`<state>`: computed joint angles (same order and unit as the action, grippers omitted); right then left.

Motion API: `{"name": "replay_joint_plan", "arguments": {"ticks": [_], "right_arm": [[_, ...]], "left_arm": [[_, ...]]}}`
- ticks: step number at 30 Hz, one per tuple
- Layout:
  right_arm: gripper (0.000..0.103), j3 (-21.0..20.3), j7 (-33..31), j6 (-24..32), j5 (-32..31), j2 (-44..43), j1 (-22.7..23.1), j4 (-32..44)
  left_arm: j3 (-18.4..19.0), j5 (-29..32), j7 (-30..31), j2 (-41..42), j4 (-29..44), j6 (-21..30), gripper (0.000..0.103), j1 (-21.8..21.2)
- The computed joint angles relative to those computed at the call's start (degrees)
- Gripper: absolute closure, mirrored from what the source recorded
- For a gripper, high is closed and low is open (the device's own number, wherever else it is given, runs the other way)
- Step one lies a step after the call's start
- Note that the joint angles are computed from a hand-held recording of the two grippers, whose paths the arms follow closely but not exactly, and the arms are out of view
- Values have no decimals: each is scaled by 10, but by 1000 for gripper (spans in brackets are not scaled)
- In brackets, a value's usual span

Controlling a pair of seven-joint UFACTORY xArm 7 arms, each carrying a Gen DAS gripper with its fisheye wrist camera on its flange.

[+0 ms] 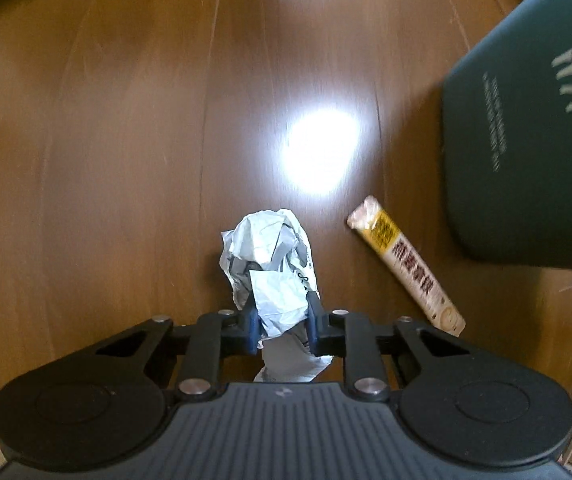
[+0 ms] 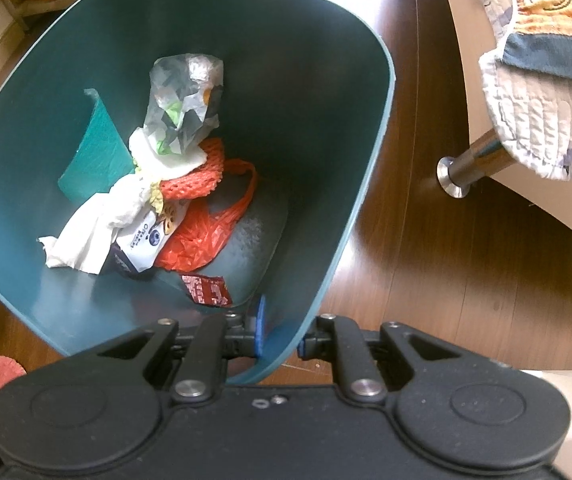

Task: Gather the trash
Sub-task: 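Carry the crumpled silver foil into the wastebasket and open the left tool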

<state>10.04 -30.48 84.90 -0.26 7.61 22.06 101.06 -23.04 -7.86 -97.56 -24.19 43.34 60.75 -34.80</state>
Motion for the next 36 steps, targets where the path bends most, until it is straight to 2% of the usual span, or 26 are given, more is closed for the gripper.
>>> {"name": "replay_joint_plan", "arguments": {"ticks": [7, 11, 16, 20, 23, 30, 36], "right_arm": [[89, 0, -21, -17, 7, -13, -4, -18], [89, 1, -31, -33, 5, -16, -4, -25], [89, 2, -44, -43, 8, -18, -4, -25], [89, 2, -60, -51, 14, -26, -6, -32], [89, 3, -70, -56, 14, -31, -5, -39], [89, 5, -87, -70, 7, -44, -3, -53], [89, 7, -88, -77, 1, -38, 0, -51]], "left_arm": [[-8, 100, 30, -15, 124, 127, 82, 31], [-36, 195, 74, 13, 251, 190, 82, 64], [-67, 302, 115, 68, 396, 224, 82, 87], [-67, 359, 161, 131, 485, 208, 82, 82], [-64, 390, 173, 195, 534, 191, 82, 58], [-20, 384, 210, 271, 556, 149, 82, 7], [29, 328, 238, 309, 554, 95, 82, -13]]}}
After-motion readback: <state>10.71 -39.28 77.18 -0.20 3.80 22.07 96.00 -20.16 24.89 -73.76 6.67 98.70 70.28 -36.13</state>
